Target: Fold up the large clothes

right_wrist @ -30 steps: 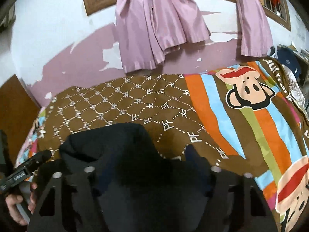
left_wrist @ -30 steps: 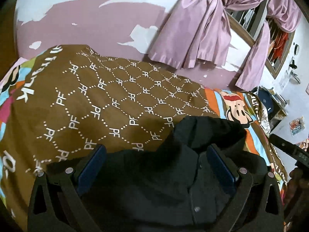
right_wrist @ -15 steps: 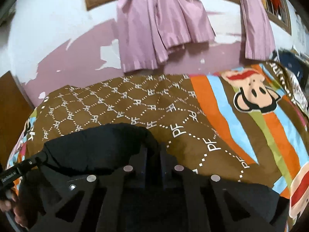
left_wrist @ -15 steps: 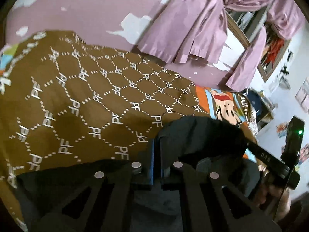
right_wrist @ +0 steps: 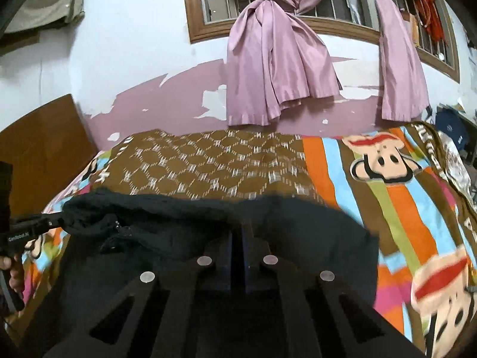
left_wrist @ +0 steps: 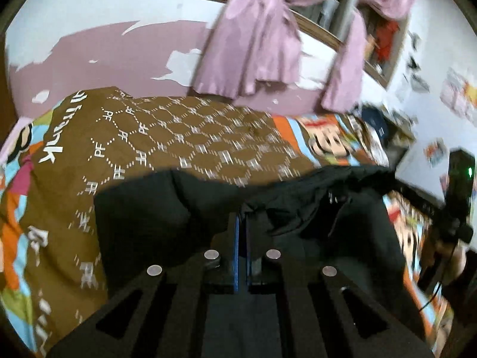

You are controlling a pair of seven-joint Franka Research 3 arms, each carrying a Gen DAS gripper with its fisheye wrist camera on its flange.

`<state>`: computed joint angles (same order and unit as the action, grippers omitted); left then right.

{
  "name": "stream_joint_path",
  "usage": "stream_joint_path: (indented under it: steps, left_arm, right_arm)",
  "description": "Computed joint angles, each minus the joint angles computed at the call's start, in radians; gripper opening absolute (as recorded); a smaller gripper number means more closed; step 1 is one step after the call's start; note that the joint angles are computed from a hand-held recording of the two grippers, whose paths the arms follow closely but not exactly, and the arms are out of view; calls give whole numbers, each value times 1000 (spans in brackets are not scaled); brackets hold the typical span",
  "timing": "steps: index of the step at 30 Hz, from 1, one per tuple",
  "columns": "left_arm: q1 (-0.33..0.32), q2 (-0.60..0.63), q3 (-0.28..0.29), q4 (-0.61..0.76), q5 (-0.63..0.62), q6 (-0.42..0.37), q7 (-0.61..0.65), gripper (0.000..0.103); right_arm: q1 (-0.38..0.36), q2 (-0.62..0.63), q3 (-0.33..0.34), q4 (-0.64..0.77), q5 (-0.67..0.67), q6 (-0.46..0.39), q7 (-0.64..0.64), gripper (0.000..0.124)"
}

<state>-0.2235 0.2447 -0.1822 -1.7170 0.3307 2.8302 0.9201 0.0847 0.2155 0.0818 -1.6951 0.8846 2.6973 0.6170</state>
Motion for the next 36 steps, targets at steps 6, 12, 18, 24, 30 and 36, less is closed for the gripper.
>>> stream_joint_path:
  steps: [6, 12, 18, 24, 30, 36]
  left_arm:
    - [-49, -90, -22, -171, 53, -12, -72, 1]
    - [-103, 68, -2, -28, 153, -142, -101, 1]
    - [-107, 122, 11, 27, 159, -116, -97, 1]
    - [-103, 125, 13, 24, 158, -113, -50, 1]
    - [-95, 92, 13, -31, 156, -74, -45, 1]
    - [-91, 47, 17, -87, 189, -25, -25, 1]
  right_arm:
    - [20, -82, -19, -201, 27, 63, -51, 5]
    - [32, 10, -17, -168, -70, 108, 108, 5]
    - [3, -94, -8, -230, -38, 83, 31, 10]
    - [54, -101, -13, -143, 108, 113, -161, 22]
    - [118, 136, -46, 116, -254, 26, 199, 22]
    - [65, 169, 13, 107, -309, 38, 224, 20]
